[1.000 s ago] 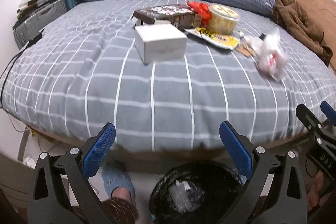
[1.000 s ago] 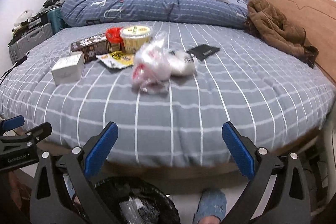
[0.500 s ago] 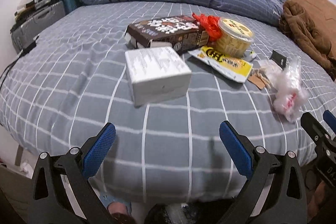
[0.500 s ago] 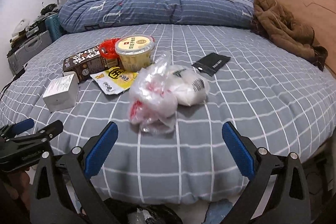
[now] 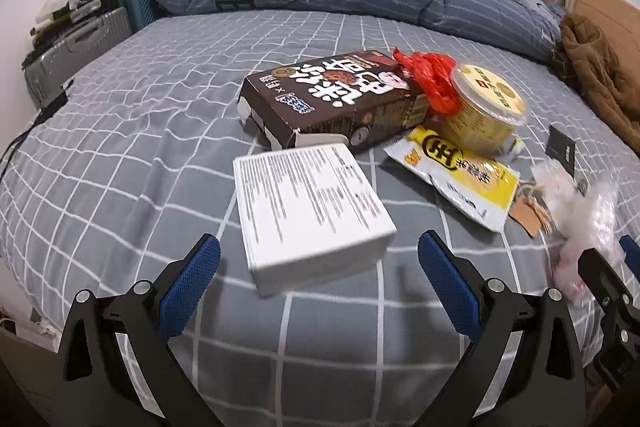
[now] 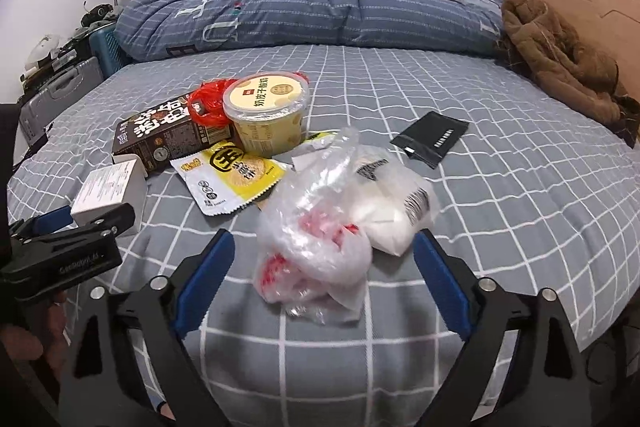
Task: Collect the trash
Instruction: 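Move both tools back up toward the remaining items on the bed, then grasp the white box with the left tool while the right tool grasps the clear plastic bag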
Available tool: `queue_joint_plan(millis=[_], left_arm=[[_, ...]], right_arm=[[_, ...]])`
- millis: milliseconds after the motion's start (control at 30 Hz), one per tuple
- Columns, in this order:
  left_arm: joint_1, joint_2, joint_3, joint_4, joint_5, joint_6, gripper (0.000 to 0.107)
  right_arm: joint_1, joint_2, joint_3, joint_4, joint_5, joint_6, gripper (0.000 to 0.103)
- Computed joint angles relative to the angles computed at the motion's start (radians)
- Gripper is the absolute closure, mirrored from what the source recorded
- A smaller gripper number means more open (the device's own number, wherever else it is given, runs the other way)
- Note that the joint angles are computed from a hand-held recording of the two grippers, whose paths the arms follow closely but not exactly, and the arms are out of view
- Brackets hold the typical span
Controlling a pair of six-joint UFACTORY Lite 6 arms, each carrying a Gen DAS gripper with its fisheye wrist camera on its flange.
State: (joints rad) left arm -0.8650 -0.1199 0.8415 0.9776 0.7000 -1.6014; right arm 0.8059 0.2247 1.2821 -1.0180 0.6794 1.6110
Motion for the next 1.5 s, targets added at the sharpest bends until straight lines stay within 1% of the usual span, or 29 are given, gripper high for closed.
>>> queue_joint_plan(millis=[67, 133, 167, 233, 300, 333, 367, 433, 733, 1033, 1167, 1200, 1300, 1367, 1400, 1433, 1500], left_arm=[[0.015, 0.015, 0.012, 0.005, -0.004, 0.011, 0.01], [0.033, 0.029, 0.021, 0.009, -0.016, 0.022, 0.01], [0.04, 0.035, 0.023, 0.009, -0.018, 0.028, 0.011], [0.063, 0.044, 0.027, 0.002, -0.032, 0.046, 0.017], [0.088, 0.042, 0.022, -0.015, -0.066, 0.07, 0.022], [0.099, 0.038, 0.017, -0.021, -0.088, 0.081, 0.027], [0.104, 0.04, 0.017, -0.026, -0.099, 0.092, 0.027], [0.101, 0.041, 0.019, -0.019, -0.091, 0.093, 0.028], [0.082, 0.01, 0.005, -0.019, -0.084, 0.101, 0.029], [0.04, -0.07, -0.023, -0.039, -0.038, 0.136, 0.03], [0.046, -0.044, -0.031, -0.034, -0.035, 0.122, 0.029], [0.049, -0.027, -0.03, -0.041, -0.033, 0.117, 0.028], [0.044, 0.009, -0.025, -0.036, -0.025, 0.096, 0.017], [0.038, 0.021, -0.024, -0.019, -0.018, 0.071, 0.016], [0.039, 0.013, -0.032, -0.009, -0.031, 0.058, 0.02], [0.04, 0.005, -0.04, 0.0, -0.041, 0.048, 0.032], [0.048, -0.003, -0.046, -0.005, -0.056, 0.064, 0.032]], right_arm=[[-0.009, 0.013, 0.013, 0.015, -0.016, -0.02, 0.025], [-0.027, 0.016, 0.009, 0.049, -0.053, -0.043, 0.035], [-0.034, 0.017, 0.007, 0.061, -0.063, -0.048, 0.037], [-0.042, 0.024, 0.007, 0.088, -0.076, -0.069, 0.043], [-0.041, 0.023, 0.004, 0.094, -0.079, -0.076, 0.045], [-0.04, 0.022, 0.004, 0.097, -0.08, -0.08, 0.047], [-0.04, 0.021, 0.004, 0.098, -0.08, -0.082, 0.048], [-0.039, 0.015, -0.002, 0.101, -0.092, -0.085, 0.051], [-0.015, -0.023, -0.011, 0.047, -0.08, -0.041, 0.051], [-0.008, -0.035, -0.006, 0.041, -0.082, -0.051, 0.051], [-0.003, -0.031, -0.003, 0.05, -0.083, -0.067, 0.051], [-0.003, -0.03, -0.004, 0.052, -0.083, -0.069, 0.051], [-0.006, -0.024, -0.003, 0.065, -0.088, -0.079, 0.051], [-0.01, -0.019, -0.003, 0.073, -0.094, -0.085, 0.051], [-0.01, -0.017, -0.003, 0.076, -0.096, -0.086, 0.051], [-0.011, -0.014, -0.002, 0.079, -0.098, -0.089, 0.051], [-0.01, -0.009, 0.0, 0.085, -0.098, -0.095, 0.051]])
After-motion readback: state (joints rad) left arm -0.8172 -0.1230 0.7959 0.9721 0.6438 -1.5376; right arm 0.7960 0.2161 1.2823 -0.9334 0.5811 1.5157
